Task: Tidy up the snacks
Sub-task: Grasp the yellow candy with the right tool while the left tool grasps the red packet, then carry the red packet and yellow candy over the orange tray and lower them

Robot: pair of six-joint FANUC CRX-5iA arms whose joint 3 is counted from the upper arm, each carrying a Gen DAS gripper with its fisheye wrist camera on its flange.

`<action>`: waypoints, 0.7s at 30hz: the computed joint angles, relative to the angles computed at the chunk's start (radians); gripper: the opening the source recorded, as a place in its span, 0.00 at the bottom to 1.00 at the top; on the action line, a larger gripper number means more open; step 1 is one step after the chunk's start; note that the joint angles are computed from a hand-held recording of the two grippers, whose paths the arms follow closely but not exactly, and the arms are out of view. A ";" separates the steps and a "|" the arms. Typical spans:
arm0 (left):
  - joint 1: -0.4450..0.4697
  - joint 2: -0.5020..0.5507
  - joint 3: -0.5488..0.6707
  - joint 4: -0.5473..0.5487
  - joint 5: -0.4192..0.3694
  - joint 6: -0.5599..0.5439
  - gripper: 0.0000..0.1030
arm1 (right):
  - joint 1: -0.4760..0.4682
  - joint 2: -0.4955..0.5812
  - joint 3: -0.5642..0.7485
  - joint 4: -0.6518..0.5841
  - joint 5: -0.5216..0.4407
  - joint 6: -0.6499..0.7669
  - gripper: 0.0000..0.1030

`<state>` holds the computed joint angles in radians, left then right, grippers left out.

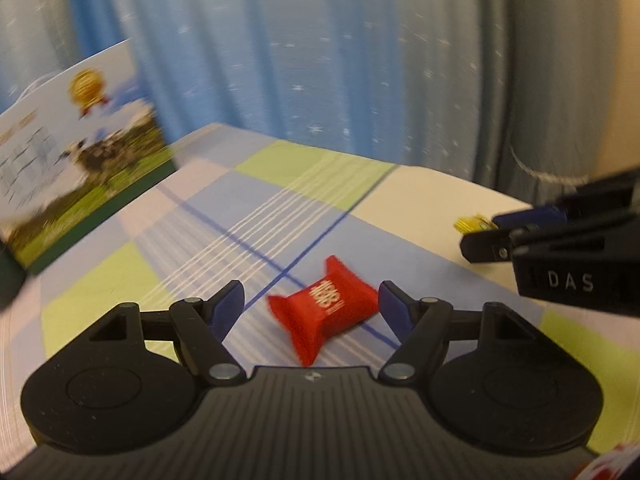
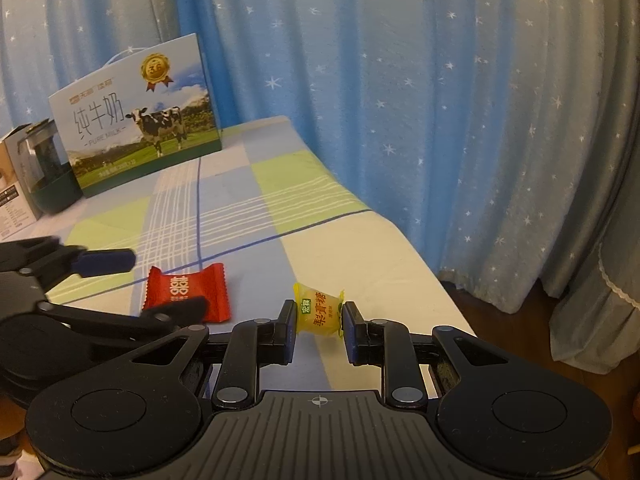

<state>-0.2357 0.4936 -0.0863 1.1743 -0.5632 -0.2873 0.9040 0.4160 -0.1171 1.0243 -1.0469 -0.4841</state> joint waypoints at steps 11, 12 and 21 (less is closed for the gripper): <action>0.041 -0.003 0.046 -0.230 -0.094 0.162 0.24 | -0.006 0.000 -0.005 0.010 0.019 -0.009 0.24; 0.048 -0.010 0.038 -0.234 -0.097 0.197 0.24 | -0.006 -0.001 -0.007 0.013 0.021 -0.009 0.24; 0.129 -0.155 -0.122 -0.228 -0.063 0.439 0.24 | 0.004 -0.001 0.005 0.026 0.068 0.034 0.24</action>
